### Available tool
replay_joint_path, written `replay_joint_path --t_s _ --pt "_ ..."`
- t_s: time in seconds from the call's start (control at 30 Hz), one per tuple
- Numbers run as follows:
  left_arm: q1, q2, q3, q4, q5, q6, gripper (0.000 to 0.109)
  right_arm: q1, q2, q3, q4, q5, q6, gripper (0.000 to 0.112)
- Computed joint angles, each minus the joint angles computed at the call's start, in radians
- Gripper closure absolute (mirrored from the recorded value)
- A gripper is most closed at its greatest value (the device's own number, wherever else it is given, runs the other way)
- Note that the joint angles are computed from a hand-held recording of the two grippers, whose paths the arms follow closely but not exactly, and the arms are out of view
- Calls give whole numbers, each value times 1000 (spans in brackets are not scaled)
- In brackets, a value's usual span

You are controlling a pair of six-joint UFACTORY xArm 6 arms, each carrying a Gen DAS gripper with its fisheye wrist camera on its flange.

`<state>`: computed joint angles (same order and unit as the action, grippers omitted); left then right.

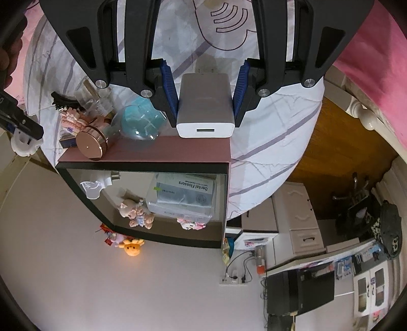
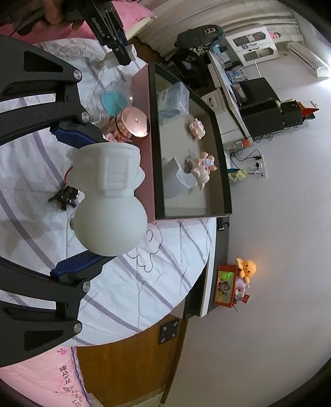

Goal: Organize rigid objects
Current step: 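Lower the charger into the tray with the left tool while the right tool lowers the lamp in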

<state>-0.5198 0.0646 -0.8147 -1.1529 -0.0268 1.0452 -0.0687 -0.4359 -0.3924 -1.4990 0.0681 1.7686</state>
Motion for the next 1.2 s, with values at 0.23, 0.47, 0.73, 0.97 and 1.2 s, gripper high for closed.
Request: replay_joint_path --t_s 0.23,0.47,0.73,0.97,1.2 --pt "-8 -36 -14 -63 2 67 68 25 -11 -35 33 8 -54 41" --pt "-26 -13 -110 -72 -5 97 68 44 63 -162 -38 8 -18 41" --pt "-31 90 -268 20 -3 20 68 25 216 -340 -139 -18 78 41" --pt "-17 222 -409 245 23 -186 68 -1 360 -477 -124 -49 57 41" --pt "-2 329 -516 477 54 -401 68 -16 465 -548 -9 -61 -57 41"
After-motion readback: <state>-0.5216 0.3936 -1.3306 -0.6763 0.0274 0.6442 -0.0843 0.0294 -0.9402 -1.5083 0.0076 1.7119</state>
